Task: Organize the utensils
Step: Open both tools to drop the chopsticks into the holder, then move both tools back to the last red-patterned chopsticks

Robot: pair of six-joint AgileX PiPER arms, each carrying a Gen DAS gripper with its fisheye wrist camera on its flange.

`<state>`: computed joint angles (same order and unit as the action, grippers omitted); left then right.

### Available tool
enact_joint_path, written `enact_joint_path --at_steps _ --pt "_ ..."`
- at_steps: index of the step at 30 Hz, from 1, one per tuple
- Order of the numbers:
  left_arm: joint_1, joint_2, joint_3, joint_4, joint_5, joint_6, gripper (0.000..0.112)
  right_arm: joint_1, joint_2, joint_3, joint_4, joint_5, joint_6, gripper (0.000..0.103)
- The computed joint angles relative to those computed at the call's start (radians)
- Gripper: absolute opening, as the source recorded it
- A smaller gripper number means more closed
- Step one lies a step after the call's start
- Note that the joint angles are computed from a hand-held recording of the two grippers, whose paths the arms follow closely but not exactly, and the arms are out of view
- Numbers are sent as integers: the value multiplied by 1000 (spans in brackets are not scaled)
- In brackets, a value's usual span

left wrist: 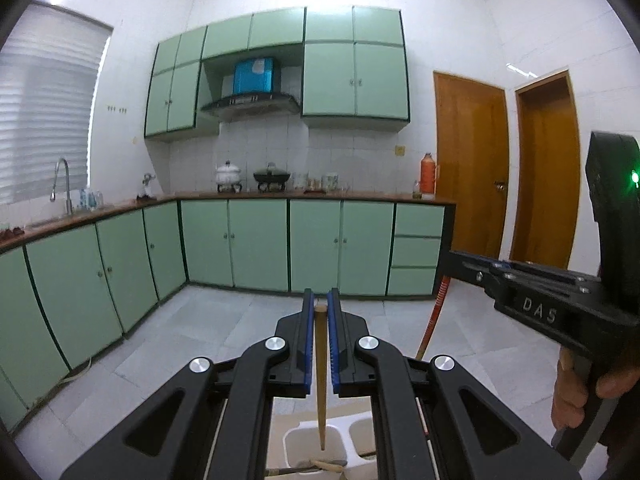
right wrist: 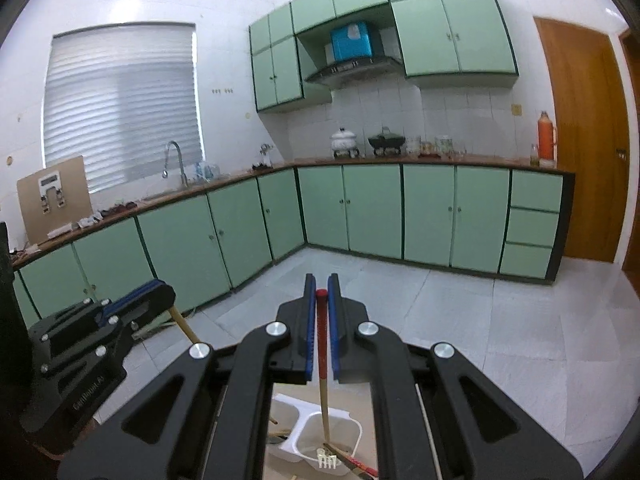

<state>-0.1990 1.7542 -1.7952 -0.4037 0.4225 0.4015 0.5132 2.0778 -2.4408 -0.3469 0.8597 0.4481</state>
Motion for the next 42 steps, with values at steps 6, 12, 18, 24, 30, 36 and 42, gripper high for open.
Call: enact_joint_path --at_steps 6,12,18,24,30,36,42 --pt "16 65 -20 7 39 -14 7 -9 34 73 51 -2 -3 9" --pt "49 -31 134 -121 -5 103 24 37 -132 383 -111 -140 188 34" --pt "84 -224 390 -322 -75 311 51 153 -377 766 -573 -197 616 72" --pt "107 -455 755 -547 -119 561 64 355 -571 1158 -938 -44 1061 89" --pt "115 -579 1023 -767 -153 786 64 533 -596 1366 -989 120 1308 89" --pt "135 -636 1213 -899 -169 945 64 656 -518 1455 -982 197 1508 89" --pt "172 -637 1357 -1124 -177 1224 64 734 -425 1468 -945 206 1613 89"
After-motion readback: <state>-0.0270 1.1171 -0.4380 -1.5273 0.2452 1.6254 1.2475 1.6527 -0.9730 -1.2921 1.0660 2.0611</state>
